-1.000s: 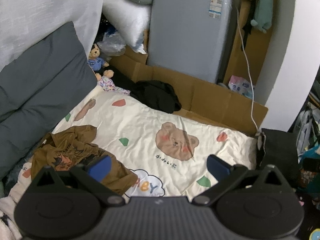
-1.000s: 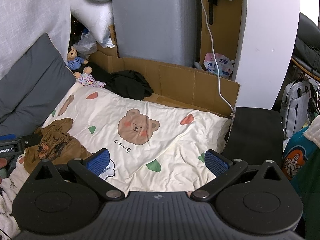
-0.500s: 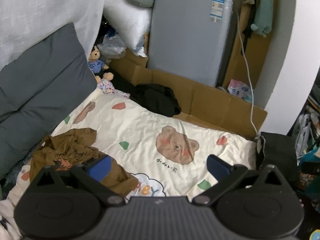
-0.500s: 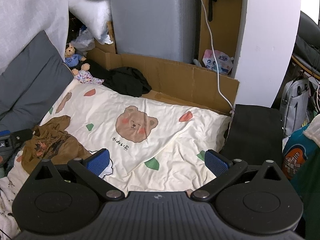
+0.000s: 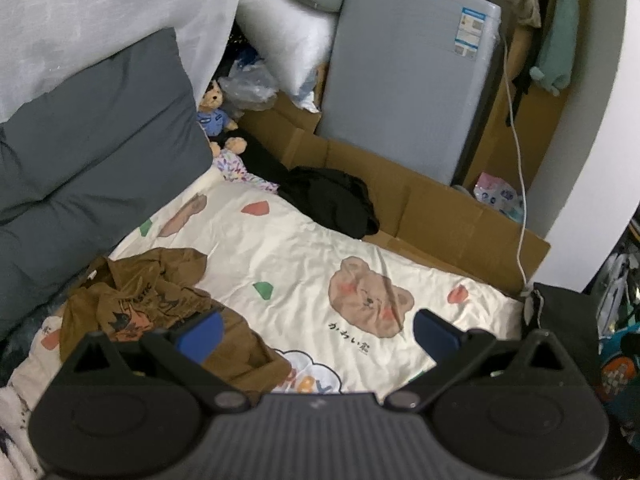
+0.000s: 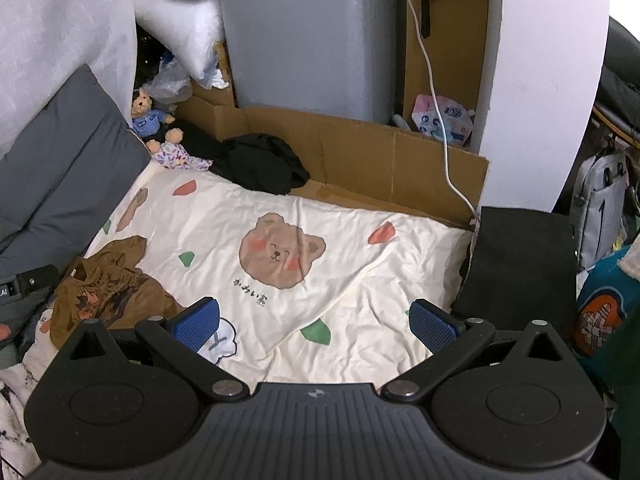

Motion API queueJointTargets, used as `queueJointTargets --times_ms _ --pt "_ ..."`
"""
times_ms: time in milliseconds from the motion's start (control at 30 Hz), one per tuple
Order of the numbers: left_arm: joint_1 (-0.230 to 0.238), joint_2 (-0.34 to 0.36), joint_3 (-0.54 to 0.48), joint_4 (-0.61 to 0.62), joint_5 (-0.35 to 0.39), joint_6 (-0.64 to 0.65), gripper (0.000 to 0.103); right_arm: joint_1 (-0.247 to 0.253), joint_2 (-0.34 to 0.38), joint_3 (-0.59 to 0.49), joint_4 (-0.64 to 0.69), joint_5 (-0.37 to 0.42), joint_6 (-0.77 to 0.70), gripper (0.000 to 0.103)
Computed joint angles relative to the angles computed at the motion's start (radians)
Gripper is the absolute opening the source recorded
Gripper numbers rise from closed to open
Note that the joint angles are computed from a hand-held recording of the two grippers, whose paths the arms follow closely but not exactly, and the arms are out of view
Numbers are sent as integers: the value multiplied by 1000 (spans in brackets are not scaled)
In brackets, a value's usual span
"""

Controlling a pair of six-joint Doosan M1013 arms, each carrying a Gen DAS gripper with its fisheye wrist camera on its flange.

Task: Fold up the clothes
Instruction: 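Move both tools toward the brown T-shirt on the duvet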

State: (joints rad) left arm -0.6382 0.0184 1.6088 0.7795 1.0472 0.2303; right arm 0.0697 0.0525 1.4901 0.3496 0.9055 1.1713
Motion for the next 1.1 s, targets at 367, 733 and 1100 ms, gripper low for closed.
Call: queueJointTargets --times_ms 367,733,1100 --pt "32 -21 30 15 29 0 100 -42 40 -52 167 147 -48 103" --pt "66 -51 77 -9 56 -5 99 -57 57 -58 256 192 -100 103" --pt "98 -76 124 -20 35 -28 97 -49 88 -69 195 158 -57 103"
